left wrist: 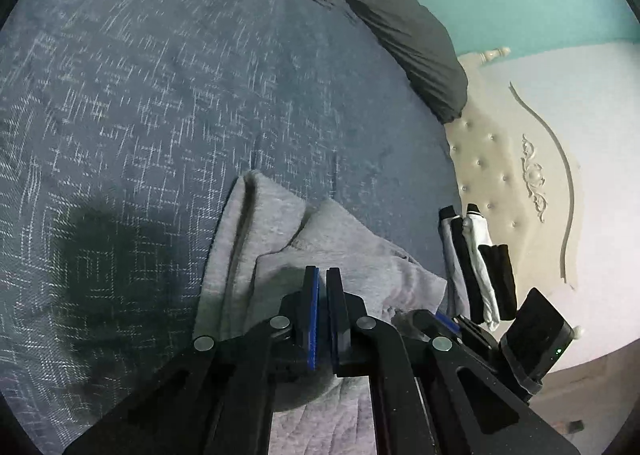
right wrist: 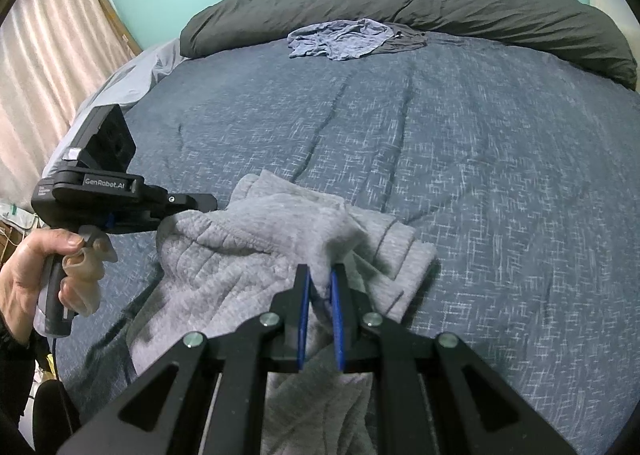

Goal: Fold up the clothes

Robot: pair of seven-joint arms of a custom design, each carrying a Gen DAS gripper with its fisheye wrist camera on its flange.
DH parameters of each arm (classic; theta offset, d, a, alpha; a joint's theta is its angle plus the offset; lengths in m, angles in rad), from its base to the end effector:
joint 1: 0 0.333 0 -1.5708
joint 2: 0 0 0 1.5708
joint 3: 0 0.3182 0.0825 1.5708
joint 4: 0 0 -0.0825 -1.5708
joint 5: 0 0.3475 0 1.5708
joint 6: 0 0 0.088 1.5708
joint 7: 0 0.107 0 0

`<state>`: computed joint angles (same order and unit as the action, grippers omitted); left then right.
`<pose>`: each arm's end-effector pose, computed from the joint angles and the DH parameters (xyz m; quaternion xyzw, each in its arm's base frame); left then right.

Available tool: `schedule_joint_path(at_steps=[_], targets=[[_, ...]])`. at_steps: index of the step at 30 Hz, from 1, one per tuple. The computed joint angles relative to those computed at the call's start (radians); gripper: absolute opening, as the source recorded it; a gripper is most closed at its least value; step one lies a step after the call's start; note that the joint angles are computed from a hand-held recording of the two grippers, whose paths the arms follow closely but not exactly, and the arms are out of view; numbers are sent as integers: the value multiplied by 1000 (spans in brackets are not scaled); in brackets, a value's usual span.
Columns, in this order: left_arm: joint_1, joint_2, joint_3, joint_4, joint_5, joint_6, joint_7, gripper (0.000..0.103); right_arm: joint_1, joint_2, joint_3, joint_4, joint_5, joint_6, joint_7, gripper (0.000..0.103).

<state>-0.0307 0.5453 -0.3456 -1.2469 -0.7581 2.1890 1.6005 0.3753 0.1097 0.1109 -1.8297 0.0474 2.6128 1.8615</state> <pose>0.6774 -0.2207 0.5318 0.6321 -0.6263 0.3946 0.2291 0.5378 0.2795 0.5636 -0.7177 0.6124 -0.1060 0.3140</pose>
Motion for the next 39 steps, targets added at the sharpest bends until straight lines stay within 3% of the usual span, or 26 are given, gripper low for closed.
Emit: schedule_joint_path(at_steps=[13, 23, 24, 27, 28, 35, 37, 39], targets=[[-36, -32, 24, 4, 109, 89, 6, 3, 3, -25, -12, -22, -93, 56, 70, 9], [-43, -6, 28, 43, 159, 25, -31, 5, -2, -18, -5, -23, -83, 53, 62, 9], [-42, 1, 29, 49, 159, 17, -40, 7, -1, -16, -4, -23, -79, 53, 58, 9], [-37, 22, 27, 66, 161, -6, -56, 41, -2, -13, -4, -24, -67, 55, 50, 9], [-35, 26, 25, 69, 161, -14, -54, 45, -2, -13, -4, -26, -64, 56, 46, 9], [3, 16, -13, -2, 53, 5, 28, 40, 4, -24, 2, -43, -59, 52, 5, 9], [-1, 4, -12, -18, 47, 17, 57, 19, 5, -26, 1, -48, -60, 53, 5, 9], [-8, -15, -9, -32, 48, 35, 86, 15, 6, -28, 1, -52, -59, 57, 7, 9]])
